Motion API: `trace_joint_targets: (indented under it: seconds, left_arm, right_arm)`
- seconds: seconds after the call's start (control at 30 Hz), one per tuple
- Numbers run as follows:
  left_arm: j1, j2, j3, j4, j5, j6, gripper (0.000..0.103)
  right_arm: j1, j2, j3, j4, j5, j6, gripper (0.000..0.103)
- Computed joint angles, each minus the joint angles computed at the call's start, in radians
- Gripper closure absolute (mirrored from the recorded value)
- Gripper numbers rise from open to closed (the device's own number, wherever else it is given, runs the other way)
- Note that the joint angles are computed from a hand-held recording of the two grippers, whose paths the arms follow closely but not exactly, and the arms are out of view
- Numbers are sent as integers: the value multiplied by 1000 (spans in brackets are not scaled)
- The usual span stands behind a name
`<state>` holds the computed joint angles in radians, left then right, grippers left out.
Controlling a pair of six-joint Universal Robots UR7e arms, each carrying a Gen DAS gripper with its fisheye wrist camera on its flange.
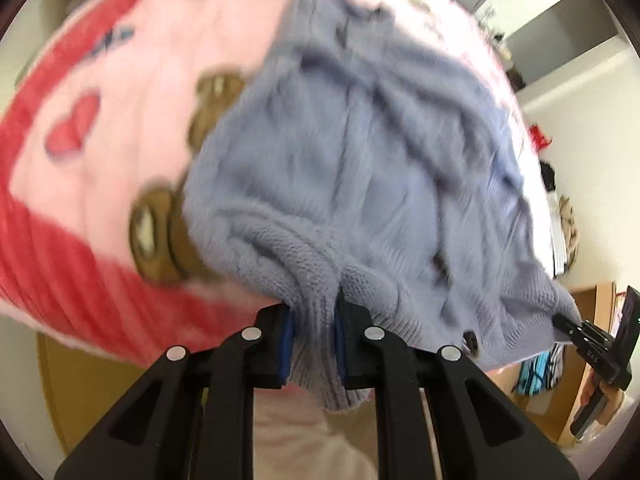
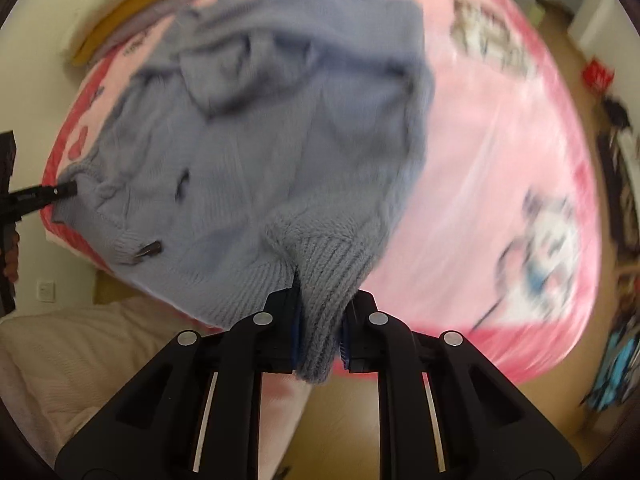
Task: Fold large clothes
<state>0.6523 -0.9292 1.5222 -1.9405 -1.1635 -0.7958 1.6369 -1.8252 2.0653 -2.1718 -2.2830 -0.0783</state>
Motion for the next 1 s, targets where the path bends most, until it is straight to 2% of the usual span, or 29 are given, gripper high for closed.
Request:
trace_joint_targets:
  seconds: [0.13,0.27,0.43,0.57,0.63,0.77,0.8,0.87,1.0]
  left_arm:
    - [2,54,-115,-33,86,52,87]
    - [3,144,-262,-92,158,121,87]
    - [25,298,-463,-188,224,222,87]
    - [58,433,-630,-217,293,228,87]
    - [80,510,-722,-215,322,215,87]
    - [124,665,-958,-102,341,175,87]
    - [133,705,-1023,-63,348,159,87]
    - [142,761,-1113,-15,378,135,87]
    - [151,849,-1267,83,442,94,87]
  right_arm:
    - [42,80,-109,-109,-29,-110,90]
    - [76,180,-208,-284,-69,-285,90]
    - [34,280,-315,-457,3,-414,90]
    - [-36,386,-412,-533,47,-444,90]
    - [-73,453,-477,-567,54,-433,90]
    - [-137,567,-594,-562,70,-372,90]
    - [-147,583,-606,-574,84,-388,90]
    - [-152,628,-641,-595,55,-438,90]
    - [-165,698,-716,-595,52,-433,90]
